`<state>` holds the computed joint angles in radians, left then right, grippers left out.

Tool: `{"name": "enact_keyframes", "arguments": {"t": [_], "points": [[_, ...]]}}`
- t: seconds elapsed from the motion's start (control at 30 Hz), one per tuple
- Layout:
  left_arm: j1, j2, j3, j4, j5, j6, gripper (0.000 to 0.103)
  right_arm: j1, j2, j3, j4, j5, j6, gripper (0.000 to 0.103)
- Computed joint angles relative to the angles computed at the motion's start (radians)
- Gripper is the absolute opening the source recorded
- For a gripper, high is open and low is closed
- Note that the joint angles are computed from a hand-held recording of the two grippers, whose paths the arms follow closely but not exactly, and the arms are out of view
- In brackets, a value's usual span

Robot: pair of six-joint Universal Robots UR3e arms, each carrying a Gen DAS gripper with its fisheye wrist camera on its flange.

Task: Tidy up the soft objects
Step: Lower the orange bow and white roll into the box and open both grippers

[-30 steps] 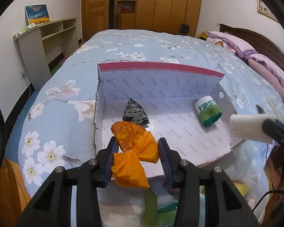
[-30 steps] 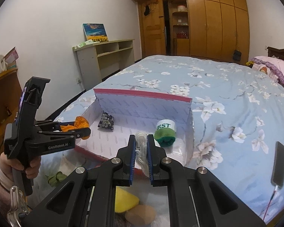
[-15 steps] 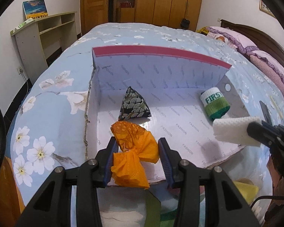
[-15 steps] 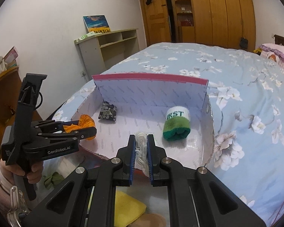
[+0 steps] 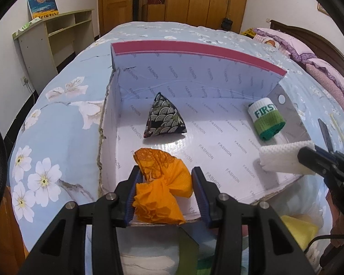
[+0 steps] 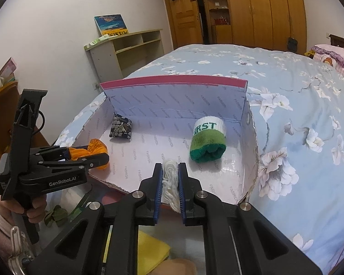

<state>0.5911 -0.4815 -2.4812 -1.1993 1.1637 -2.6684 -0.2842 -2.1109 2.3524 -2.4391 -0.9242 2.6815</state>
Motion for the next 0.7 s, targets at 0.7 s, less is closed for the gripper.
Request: {"name": "enact_keyframes", "arguments": {"t": [0.7], "points": [[0.103,0.126,0.069,-0.244,-0.062,0.097,0.065,0.005,-0.068,0.041,-0.034,-0.021,-0.002,0.037]]}}
